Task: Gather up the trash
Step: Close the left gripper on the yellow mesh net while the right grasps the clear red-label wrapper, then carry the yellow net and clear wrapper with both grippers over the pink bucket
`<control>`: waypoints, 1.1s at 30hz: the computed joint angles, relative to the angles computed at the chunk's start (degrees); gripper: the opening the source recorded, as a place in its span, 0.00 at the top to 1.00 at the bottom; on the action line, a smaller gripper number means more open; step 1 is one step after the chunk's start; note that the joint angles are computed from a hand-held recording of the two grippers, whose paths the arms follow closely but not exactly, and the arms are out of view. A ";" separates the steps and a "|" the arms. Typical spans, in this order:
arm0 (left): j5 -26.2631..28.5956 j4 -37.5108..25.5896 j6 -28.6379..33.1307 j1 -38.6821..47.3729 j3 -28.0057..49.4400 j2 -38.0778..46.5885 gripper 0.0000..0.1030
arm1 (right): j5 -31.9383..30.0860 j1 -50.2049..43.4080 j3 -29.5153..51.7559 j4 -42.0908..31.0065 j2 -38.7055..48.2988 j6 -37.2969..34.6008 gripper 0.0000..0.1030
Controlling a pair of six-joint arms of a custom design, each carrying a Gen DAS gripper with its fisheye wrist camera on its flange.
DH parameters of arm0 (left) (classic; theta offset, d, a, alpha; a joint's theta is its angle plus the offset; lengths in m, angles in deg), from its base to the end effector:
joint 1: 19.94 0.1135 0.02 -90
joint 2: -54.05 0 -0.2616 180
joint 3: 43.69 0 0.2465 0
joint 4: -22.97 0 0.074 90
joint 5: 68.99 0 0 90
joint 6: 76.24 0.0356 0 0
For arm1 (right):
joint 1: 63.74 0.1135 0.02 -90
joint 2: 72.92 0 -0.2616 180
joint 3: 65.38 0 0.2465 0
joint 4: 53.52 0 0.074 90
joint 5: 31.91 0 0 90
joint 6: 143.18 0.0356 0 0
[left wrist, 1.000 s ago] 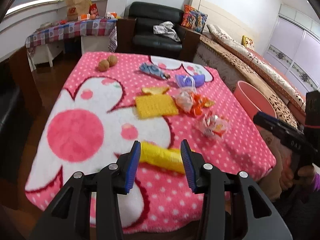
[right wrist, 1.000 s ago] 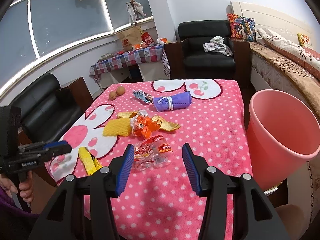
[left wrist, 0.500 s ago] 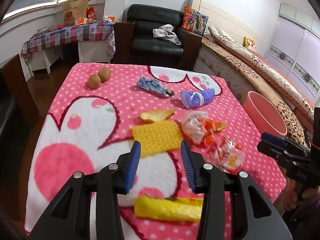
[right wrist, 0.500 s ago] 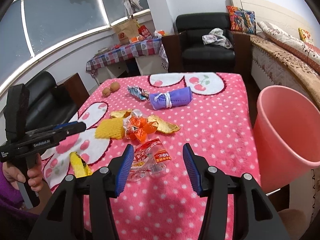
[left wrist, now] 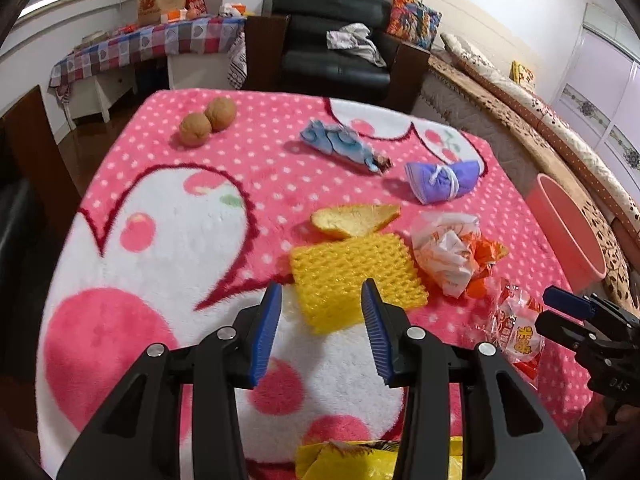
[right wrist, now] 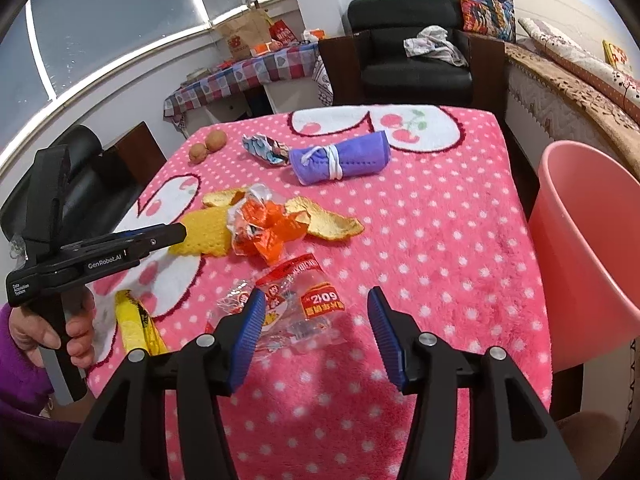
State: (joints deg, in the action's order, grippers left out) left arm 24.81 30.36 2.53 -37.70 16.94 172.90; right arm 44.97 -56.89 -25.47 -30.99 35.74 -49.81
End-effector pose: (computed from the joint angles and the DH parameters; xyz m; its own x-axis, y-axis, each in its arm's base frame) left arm 0.3281 -0.1076 0.0482 -0.7912 0.0494 -0.6095 0.1938 0.9656 -0.1734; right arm 0.2654 0.0400 0.0531 -0.7316 -0.0302 -0.6811 -0.2295 0.9516 0.2043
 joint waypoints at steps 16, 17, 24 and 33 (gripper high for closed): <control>-0.31 2.83 0.21 -0.98 -4.07 -3.70 0.89 | -3.47 -1.16 1.75 -2.46 1.99 0.03 0.74; -0.14 3.59 -0.06 -0.90 -5.15 -4.78 0.89 | -3.79 -1.37 1.63 -2.36 1.91 0.02 0.82; -0.23 5.67 -1.49 -1.00 -9.06 -10.00 0.89 | -5.70 -2.87 -0.96 0.60 0.08 0.07 0.92; 0.03 7.62 -2.92 -2.41 -10.78 -14.06 0.89 | -8.20 -7.30 -4.79 4.45 -3.98 1.16 0.94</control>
State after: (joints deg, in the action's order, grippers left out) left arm 24.84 37.98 -0.40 -40.11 6.16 158.85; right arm 36.77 -64.18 -30.26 -26.54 31.76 -48.65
